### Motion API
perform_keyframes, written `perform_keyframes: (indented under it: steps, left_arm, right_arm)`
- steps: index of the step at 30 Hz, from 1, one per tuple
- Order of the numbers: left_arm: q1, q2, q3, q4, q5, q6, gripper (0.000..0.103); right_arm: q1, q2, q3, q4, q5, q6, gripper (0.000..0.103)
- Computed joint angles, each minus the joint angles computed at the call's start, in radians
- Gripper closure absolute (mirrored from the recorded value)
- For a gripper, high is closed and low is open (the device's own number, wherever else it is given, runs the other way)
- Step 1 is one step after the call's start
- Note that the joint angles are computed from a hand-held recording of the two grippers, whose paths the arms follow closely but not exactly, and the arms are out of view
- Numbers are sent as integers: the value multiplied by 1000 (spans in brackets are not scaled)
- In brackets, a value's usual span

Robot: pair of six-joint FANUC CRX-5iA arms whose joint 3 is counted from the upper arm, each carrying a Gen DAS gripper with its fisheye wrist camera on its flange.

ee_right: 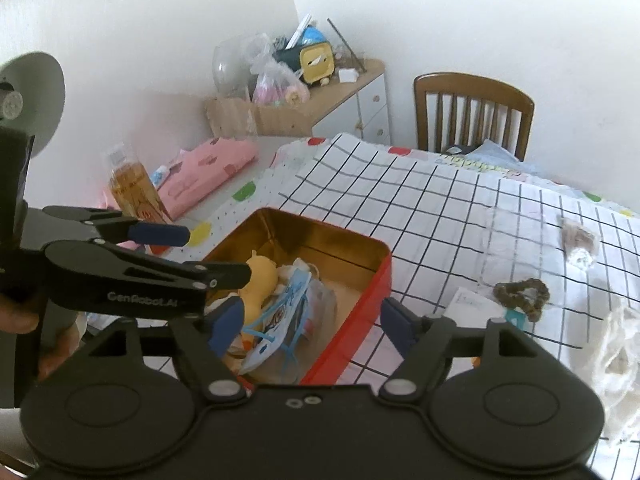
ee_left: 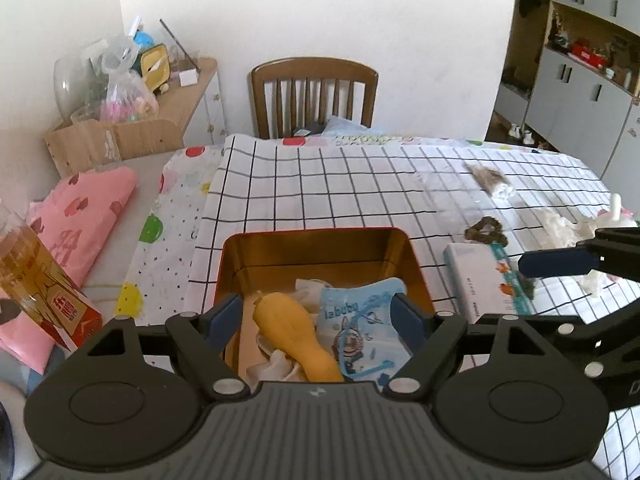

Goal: Organize soft objects
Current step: 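Lower the duck and packet into the tin box and open both tools, then move both tools away from the tin box toward the white lace cloth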

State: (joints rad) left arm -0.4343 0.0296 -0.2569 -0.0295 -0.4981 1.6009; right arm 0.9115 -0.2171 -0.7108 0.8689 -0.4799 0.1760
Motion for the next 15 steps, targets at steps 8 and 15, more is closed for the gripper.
perform_keyframes:
  steps: [8, 15]
  left_arm:
    - [-19, -63, -47, 46, 11, -39, 18]
    - [-61, -104, -70, 50, 24, -43, 18]
  right_arm:
    - [42, -108, -75, 96, -63, -138, 17]
    - [106, -213, -147, 163, -164, -252, 10]
